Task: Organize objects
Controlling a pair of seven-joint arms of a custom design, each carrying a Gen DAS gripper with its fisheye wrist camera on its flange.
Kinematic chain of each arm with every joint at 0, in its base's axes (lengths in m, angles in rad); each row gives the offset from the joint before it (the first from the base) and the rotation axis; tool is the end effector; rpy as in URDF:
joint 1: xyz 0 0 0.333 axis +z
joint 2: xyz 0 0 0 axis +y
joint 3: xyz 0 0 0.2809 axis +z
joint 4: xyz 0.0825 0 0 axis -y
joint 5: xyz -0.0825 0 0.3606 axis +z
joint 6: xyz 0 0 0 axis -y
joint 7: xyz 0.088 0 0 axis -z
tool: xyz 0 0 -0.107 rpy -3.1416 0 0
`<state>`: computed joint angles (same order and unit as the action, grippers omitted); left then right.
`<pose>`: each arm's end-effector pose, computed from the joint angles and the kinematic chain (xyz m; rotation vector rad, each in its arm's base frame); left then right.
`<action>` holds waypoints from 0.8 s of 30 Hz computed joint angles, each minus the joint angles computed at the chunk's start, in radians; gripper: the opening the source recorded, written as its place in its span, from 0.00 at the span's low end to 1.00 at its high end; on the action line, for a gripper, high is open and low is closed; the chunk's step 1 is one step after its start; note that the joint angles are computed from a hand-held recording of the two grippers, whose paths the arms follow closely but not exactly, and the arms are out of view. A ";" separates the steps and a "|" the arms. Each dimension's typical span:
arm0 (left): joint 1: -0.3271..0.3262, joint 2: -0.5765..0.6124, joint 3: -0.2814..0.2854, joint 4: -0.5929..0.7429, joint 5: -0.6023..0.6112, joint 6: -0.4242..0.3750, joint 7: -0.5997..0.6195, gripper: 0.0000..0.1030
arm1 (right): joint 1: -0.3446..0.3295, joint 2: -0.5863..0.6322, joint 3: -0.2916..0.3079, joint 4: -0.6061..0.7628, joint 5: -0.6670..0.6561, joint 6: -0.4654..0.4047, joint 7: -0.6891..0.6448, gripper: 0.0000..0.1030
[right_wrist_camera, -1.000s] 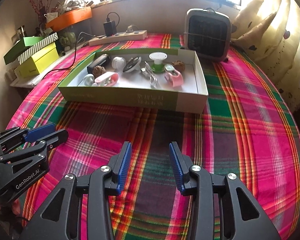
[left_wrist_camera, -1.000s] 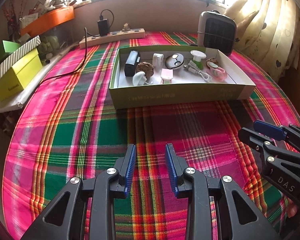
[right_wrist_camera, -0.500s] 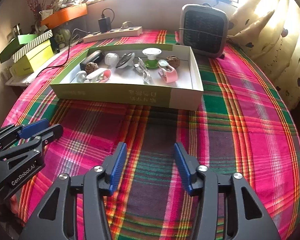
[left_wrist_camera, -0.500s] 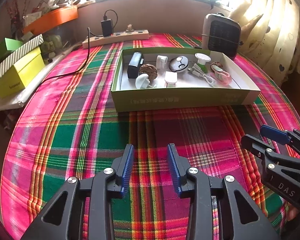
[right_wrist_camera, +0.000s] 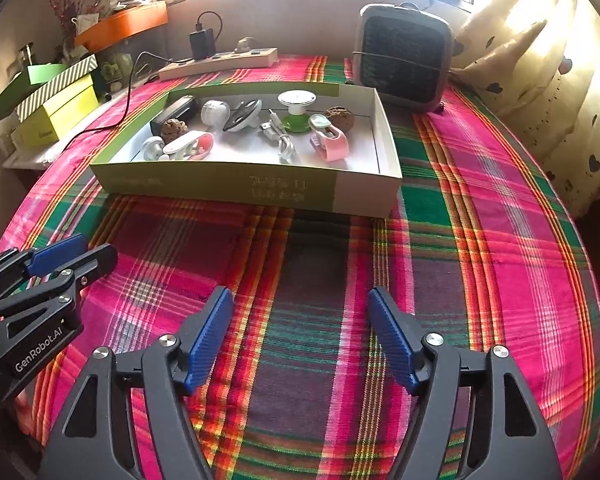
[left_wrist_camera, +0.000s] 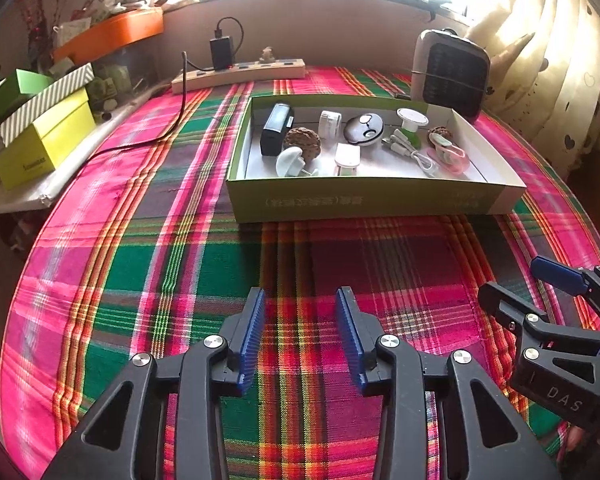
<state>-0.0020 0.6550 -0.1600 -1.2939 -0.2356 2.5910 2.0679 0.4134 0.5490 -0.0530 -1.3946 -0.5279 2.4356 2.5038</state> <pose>0.7315 -0.0821 0.4193 -1.4305 2.2379 -0.8155 0.6629 0.2571 0.4231 -1.6351 2.0764 -0.7119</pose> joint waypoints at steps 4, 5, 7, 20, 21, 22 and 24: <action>0.000 -0.001 0.000 -0.001 0.001 0.001 0.000 0.35 | 0.001 0.002 -0.001 0.003 0.000 -0.004 0.003 0.70; 0.000 -0.001 0.000 -0.001 0.001 0.001 0.000 0.35 | 0.001 0.002 -0.002 0.004 0.000 -0.006 0.003 0.71; 0.000 -0.001 0.000 -0.001 0.001 0.001 0.000 0.35 | -0.001 0.003 -0.001 0.005 0.003 -0.006 0.003 0.72; -0.001 0.000 0.001 -0.001 0.003 0.002 -0.002 0.37 | -0.001 0.001 -0.001 0.002 0.003 -0.007 0.003 0.74; -0.003 0.000 0.003 0.000 0.005 0.003 -0.005 0.38 | -0.001 0.001 -0.001 0.002 0.003 -0.007 0.003 0.74; -0.003 0.001 0.005 0.001 0.006 0.002 -0.009 0.39 | -0.001 0.001 -0.001 0.002 0.003 -0.007 0.003 0.74; -0.002 0.001 0.004 0.002 0.006 0.001 -0.011 0.39 | -0.001 0.001 -0.001 0.002 0.003 -0.007 0.003 0.74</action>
